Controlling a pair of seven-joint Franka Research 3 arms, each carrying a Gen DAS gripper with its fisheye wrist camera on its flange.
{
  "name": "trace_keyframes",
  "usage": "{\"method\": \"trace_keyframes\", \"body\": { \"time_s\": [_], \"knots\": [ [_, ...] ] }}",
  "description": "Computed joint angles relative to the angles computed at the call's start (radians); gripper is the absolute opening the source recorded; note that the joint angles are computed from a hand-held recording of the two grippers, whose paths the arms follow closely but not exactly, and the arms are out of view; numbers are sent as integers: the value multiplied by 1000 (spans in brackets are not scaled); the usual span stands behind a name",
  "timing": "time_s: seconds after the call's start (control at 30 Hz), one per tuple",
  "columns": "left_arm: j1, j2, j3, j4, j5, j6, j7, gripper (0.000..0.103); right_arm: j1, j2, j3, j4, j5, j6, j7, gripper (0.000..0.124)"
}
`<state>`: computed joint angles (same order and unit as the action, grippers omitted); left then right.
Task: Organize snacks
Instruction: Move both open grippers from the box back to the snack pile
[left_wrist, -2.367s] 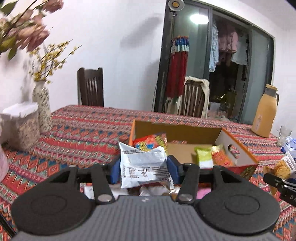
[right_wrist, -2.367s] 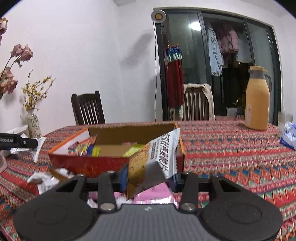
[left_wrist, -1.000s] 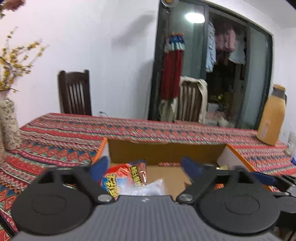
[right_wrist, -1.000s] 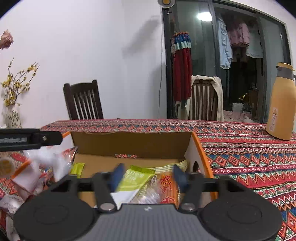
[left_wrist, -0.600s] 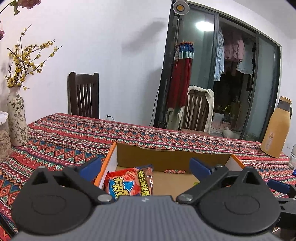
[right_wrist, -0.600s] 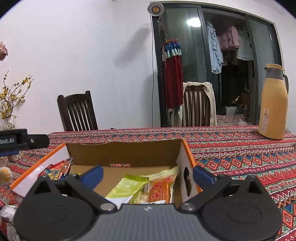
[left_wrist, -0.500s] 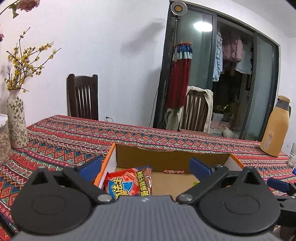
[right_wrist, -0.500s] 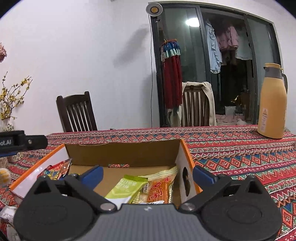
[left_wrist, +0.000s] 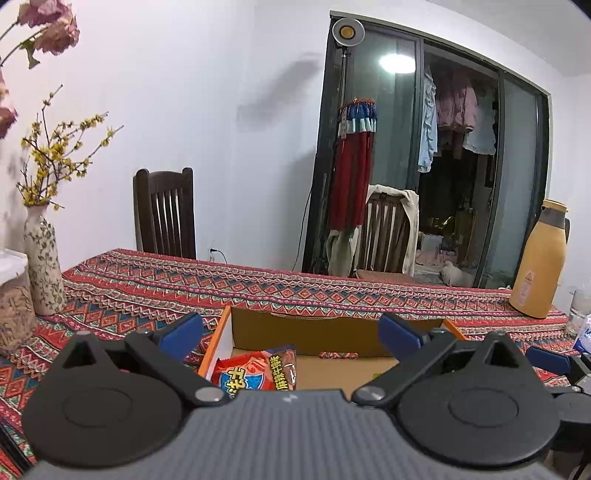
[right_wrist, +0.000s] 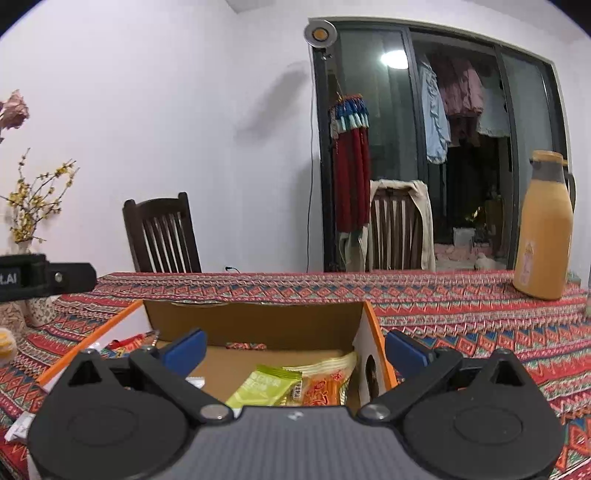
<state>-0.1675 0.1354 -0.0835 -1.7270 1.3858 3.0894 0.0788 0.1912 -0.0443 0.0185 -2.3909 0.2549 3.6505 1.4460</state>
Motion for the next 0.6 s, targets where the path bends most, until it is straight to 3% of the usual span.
{"method": "trace_keyframes", "body": {
  "time_s": [0.23,0.6],
  "knots": [
    [33,-103,-20,-97,62,18,-63,103,15,-102,23,-96,70,8,-61,103],
    [130,-272,-90,-298,-6,68,-10,103,16,-278,92,-276,218,-16,-148,103]
  ]
}}
